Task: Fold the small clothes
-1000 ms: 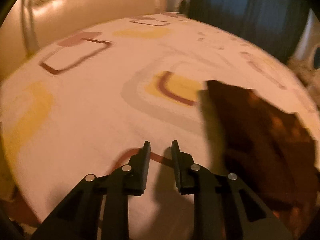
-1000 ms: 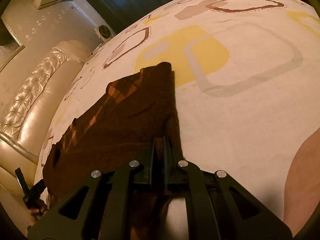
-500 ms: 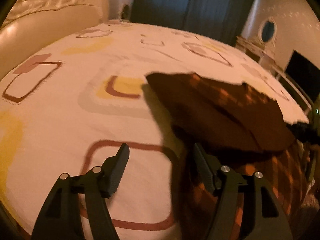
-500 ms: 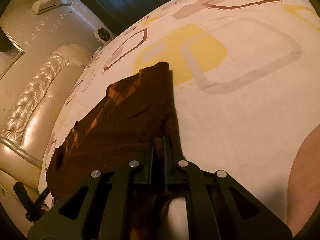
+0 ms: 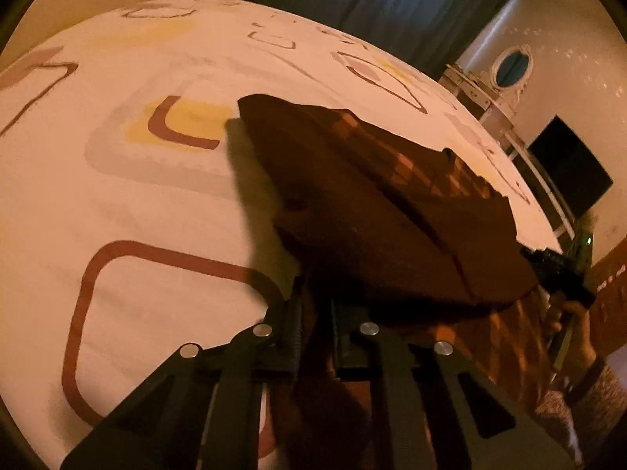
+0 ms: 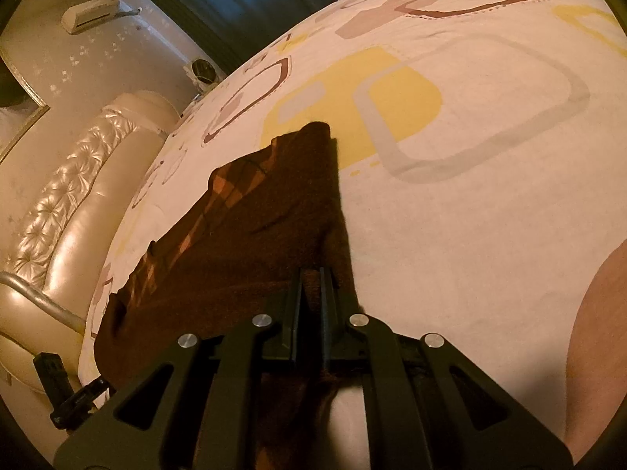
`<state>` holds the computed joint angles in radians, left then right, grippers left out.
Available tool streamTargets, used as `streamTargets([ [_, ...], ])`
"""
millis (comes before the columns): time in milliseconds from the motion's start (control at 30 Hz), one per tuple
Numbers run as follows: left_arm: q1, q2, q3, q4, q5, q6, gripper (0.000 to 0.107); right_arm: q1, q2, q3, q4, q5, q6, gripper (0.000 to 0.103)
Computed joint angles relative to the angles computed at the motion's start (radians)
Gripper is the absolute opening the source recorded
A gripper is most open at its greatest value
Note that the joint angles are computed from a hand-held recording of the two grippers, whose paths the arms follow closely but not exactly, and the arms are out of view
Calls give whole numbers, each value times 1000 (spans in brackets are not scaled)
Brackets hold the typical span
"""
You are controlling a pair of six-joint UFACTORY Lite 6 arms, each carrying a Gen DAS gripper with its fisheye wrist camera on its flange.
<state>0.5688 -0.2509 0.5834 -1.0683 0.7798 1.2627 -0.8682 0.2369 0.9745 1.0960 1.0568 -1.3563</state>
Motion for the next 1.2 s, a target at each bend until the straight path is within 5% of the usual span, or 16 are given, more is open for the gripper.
streamTargets([
  [267, 107, -213, -89, 44, 7, -129, 3, -5, -3, -2, 6, 7, 12, 7],
  [600, 90, -118, -84, 11, -59, -122, 3, -5, 24, 39, -7, 46, 34, 17],
  [867, 31, -167, -81, 45, -115, -110, 9, 44, -172, 47, -7, 142, 126, 22],
  [1100, -56, -203, -126, -6, -274, -90, 45, 592, -38, 220, 29, 256, 316, 28],
  [1200, -62, -161, -106, -98, -278, -29, 59, 810, 112, 387, -5, 173, 396, 29],
])
